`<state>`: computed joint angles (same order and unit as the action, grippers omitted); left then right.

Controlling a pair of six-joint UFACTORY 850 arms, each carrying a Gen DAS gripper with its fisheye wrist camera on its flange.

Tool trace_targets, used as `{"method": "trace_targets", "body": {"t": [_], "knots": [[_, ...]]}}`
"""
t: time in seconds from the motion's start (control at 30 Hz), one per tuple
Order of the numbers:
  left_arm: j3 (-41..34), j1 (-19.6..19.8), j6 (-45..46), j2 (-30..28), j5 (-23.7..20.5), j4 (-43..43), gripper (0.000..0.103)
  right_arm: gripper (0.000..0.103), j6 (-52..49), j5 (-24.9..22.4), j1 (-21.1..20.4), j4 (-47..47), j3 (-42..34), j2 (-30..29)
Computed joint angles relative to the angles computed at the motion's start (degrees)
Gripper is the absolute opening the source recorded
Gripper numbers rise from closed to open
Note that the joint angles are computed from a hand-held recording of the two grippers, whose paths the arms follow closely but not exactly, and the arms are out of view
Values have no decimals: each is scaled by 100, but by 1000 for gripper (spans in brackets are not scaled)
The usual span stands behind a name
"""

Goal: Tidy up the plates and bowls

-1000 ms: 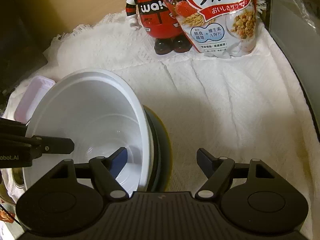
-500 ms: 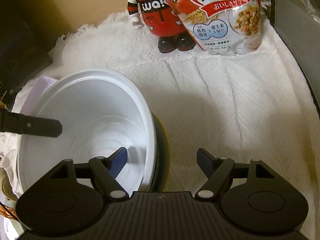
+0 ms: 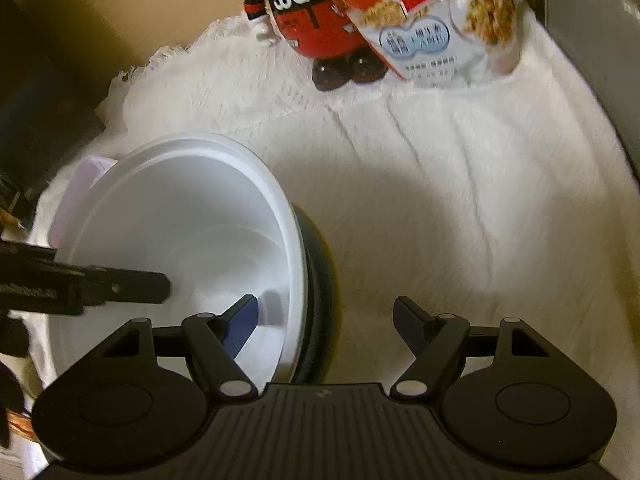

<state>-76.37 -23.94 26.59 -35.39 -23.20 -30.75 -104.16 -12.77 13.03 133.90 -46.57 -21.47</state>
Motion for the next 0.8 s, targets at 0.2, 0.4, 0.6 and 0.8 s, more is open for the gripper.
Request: {"method": "trace_targets", "body": {"t": [0.2, 0.4, 0.6, 0.8], "knots": [[-145, -29, 92, -165, -178, -123, 46, 76, 1949, -462, -174, -1569, -97, -167], [-255, -41, 31, -261, -248, -129, 50, 76, 2586, -903, -321, -2151, -115, -249], [-252, -21, 142, -257, -301, -219, 52, 71, 2590, -1734, -417, -2028, -26, -296], [-113, 24, 336, -191, -249, -577, 52, 70, 2594, -1471, -290, -2022, -60, -227]]}}
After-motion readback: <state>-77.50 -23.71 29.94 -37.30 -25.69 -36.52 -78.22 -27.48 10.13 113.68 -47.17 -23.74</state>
